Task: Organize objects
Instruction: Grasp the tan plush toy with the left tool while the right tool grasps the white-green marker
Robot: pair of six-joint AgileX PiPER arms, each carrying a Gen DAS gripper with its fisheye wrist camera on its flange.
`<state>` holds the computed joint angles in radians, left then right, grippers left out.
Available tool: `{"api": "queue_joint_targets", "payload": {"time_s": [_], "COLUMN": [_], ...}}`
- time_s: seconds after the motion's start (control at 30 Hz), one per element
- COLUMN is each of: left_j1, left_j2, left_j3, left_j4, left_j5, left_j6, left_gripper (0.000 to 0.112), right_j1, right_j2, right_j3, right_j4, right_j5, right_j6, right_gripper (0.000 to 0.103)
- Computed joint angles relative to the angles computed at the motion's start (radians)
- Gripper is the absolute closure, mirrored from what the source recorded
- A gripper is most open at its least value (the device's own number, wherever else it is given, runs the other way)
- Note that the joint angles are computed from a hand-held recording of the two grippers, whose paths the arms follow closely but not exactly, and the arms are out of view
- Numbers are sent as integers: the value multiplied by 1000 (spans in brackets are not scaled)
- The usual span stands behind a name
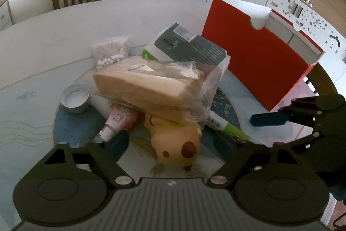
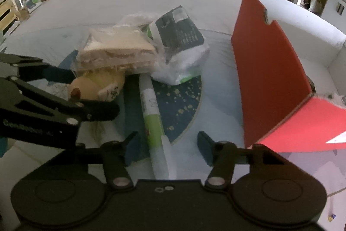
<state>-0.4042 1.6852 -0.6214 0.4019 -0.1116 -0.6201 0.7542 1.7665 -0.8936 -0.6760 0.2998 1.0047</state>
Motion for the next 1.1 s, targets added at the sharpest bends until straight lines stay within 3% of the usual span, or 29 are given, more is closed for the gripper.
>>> {"api": "queue_joint_targets", "payload": {"time_s": [0.07, 0.27, 0.43, 0.53, 0.9, 1.1], "left_j1": [5, 13, 31, 42, 20, -5], "left_j2": [3, -2, -13, -23, -126, -197], "left_j3": [-4, -3, 11, 16, 103, 160], "left_j4": [145, 301, 469, 669, 1114, 1167], "left_j5": [2, 4, -14, -18, -51, -71], "left_j6": [-142, -293, -447, -636, -1067, -1145], "left_gripper": [44, 64, 68, 69, 70, 71], "right_j1": [1, 18, 26, 37, 59, 80], "right_j2": [4, 14, 5, -8, -146, -247], "right_j3": [-8, -29, -30, -23, 120, 188], "right_j4": [5, 15, 47, 75, 240, 274], "right_j5": [1, 26, 44, 56, 29, 32], "right_j6": [-10, -20, -39, -58, -95, -55], "right_gripper": [54, 66, 79, 84, 84, 84]}}
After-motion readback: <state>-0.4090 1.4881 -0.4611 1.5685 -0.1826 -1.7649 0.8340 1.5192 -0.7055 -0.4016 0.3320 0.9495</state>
